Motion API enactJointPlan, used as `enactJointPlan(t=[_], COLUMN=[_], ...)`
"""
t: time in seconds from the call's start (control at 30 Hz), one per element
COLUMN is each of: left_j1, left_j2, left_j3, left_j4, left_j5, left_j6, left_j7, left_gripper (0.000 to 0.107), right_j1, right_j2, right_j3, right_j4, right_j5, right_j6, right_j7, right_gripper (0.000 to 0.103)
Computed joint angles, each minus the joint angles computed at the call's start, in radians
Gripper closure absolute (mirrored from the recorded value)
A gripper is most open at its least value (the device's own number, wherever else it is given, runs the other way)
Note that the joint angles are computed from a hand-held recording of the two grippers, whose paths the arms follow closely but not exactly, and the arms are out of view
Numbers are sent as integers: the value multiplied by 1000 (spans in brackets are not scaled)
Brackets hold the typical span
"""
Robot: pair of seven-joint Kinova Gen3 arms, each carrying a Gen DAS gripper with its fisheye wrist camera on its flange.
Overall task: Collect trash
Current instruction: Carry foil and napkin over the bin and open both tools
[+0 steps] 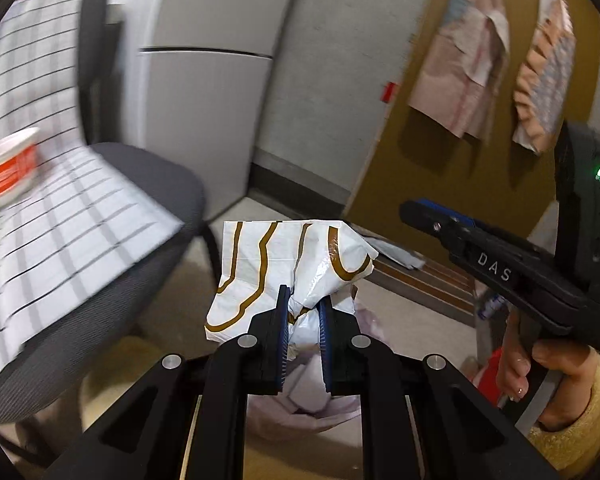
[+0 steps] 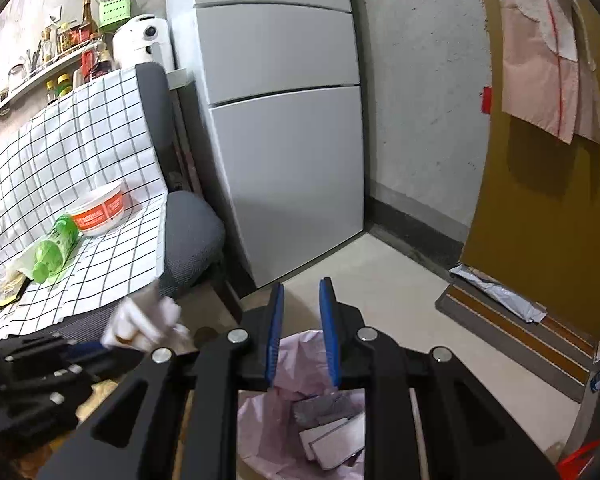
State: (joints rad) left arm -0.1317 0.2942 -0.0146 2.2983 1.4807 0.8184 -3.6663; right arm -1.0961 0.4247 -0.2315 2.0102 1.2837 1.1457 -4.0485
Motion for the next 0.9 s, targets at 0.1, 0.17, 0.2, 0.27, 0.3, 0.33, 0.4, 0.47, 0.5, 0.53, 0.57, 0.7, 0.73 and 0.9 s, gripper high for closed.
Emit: enactJointPlan(t=[0.1, 0.17, 0.2, 0.27, 0.3, 0.33, 0.4, 0.47, 0.5, 0.53, 0.57, 0.7, 0.73, 0.9], left_j1=[48, 82, 94, 118, 127, 137, 148, 143, 140, 132, 125, 83, 69, 12], left_j2=[29, 49, 54, 72, 76, 85, 97, 106, 108, 108, 108, 96, 88, 24], left_j3=[28, 44, 48, 57, 59, 61, 65, 64, 65, 65, 65, 54, 48, 0], left_j4=[-18, -29, -31, -41, -44, -51, -61, -66, -70, -70, -71, -62, -55, -5], left_j5=[-2, 2, 7, 10, 14, 10, 4, -8, -16, -18, -23, -24, -22, 21], left_j6=[-31, -60, -74, -98, -109, -121, -144, -147, -149, -147, -145, -132, -126, -139], left_j7=[3, -1, -2, 5, 7, 15, 36, 54, 65, 66, 70, 81, 79, 37], left_gripper=[93, 88, 87, 78, 77, 74, 73, 73, 73, 73, 70, 69, 69, 69], right_j1=[-7, -5, -2, 9, 15, 21, 29, 36, 39, 39, 40, 32, 29, 31], right_j2=[-8, -11, -13, -19, -20, -22, -21, -18, -16, -14, -12, -5, -4, 5], right_j3=[0, -3, -5, -8, -10, -11, -13, -14, -14, -13, -12, -9, -7, -3], right_j4=[26, 43, 49, 71, 78, 83, 87, 88, 86, 82, 79, 54, 50, 11], right_j5=[-9, -17, -20, -25, -28, -28, -30, -29, -29, -28, -26, -26, -26, -10], right_j6=[22, 31, 31, 17, 11, 2, -11, -26, -32, -36, -40, -36, -35, -67], right_j7=[-31, -55, -64, -93, -101, -107, -115, -115, -111, -106, -100, -70, -65, -7], right_gripper=[84, 84, 84, 84, 84, 83, 83, 83, 83, 83, 83, 83, 83, 83])
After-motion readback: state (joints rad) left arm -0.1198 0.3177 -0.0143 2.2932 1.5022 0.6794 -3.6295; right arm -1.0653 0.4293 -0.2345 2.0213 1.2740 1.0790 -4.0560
